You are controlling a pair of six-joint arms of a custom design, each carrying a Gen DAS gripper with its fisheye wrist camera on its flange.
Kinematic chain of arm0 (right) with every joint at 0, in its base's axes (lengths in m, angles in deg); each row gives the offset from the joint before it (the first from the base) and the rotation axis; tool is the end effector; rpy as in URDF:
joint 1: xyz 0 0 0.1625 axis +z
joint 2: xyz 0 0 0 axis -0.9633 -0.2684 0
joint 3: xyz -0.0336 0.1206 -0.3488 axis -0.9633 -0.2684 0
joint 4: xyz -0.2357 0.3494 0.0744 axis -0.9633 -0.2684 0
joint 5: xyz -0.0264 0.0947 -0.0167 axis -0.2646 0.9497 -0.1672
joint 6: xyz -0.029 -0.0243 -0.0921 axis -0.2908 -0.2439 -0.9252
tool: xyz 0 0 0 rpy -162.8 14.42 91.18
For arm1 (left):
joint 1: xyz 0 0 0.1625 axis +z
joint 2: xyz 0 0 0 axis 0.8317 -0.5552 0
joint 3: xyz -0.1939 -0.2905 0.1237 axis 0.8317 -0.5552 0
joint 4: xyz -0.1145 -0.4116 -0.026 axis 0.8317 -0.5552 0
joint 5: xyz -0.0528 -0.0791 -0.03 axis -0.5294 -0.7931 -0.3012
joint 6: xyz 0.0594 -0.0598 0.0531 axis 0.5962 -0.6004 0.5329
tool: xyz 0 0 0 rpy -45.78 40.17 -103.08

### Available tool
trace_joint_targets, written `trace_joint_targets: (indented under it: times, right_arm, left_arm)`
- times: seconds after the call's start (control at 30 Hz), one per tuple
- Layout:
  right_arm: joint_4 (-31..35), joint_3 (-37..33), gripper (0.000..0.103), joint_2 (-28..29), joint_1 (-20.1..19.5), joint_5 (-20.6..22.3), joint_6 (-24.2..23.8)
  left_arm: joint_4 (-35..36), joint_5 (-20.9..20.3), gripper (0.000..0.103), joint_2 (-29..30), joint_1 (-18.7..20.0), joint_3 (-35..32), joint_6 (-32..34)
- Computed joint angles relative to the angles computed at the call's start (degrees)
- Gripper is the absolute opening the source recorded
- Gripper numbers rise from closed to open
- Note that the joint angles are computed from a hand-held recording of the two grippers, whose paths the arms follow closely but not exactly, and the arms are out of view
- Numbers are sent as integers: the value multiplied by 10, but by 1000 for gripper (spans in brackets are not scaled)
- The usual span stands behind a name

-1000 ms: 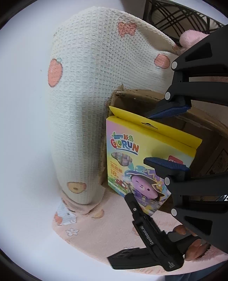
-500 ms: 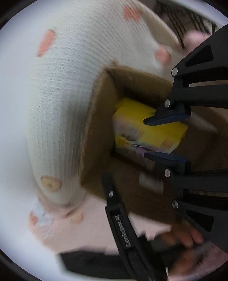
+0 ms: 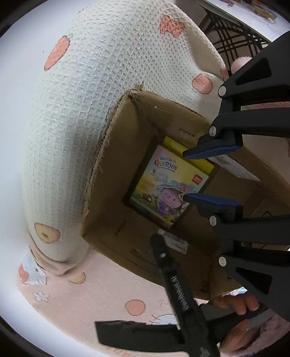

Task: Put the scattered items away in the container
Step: 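Lower the crayon box into the cardboard box and open the left gripper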

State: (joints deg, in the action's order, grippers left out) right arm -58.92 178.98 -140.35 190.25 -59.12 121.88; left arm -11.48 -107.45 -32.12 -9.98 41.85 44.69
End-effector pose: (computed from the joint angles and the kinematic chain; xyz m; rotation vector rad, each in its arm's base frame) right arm 0.3239 -0.5069 0.2617 -0.5570 -2.5441 0.7397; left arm -0.3638 -0.6146 0.2398 0.7015 2.6627 0.1295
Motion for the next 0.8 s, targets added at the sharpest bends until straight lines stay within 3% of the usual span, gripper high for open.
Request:
trace_joint_targets:
  times: [0.1,0.17,0.27,0.33,0.4,0.5,0.57,0.63,0.67,0.73,0.8]
  right_arm:
    - [57,-25,29,10,0,-17,-14]
    - [85,-44,29,16,-8,10,-57]
    - [146,-84,30,38,-21,41,-164]
    - [215,-122,30,64,-26,37,-204]
    - [257,-142,30,80,-31,37,-253]
    - [271,-153,28,85,-54,110,-305]
    - [305,-175,16,104,-56,102,-318]
    - [345,-203,15,134,-56,75,-338]
    - [358,-216,15,143,-62,86,-349]
    - [379,-242,15,167,-69,94,-363]
    - [399,-263,15,192,-68,69,-377]
  left_arm:
    - [47,-1,47,-1,-1,5,-57]
    - [64,-11,47,-5,3,16,-104]
    - [72,-51,47,-4,20,23,-189]
    - [58,-30,45,-14,14,53,-233]
    - [53,-18,32,-25,9,82,-254]
    - [62,-10,11,-30,11,110,-338]
    - [30,-14,8,-45,18,143,-400]
    - [-3,-16,6,-57,23,170,-443]
    - [-20,-16,6,-62,24,181,-455]
    - [-69,-24,5,-74,30,206,-465]
    - [-115,-41,3,-81,37,226,-466]
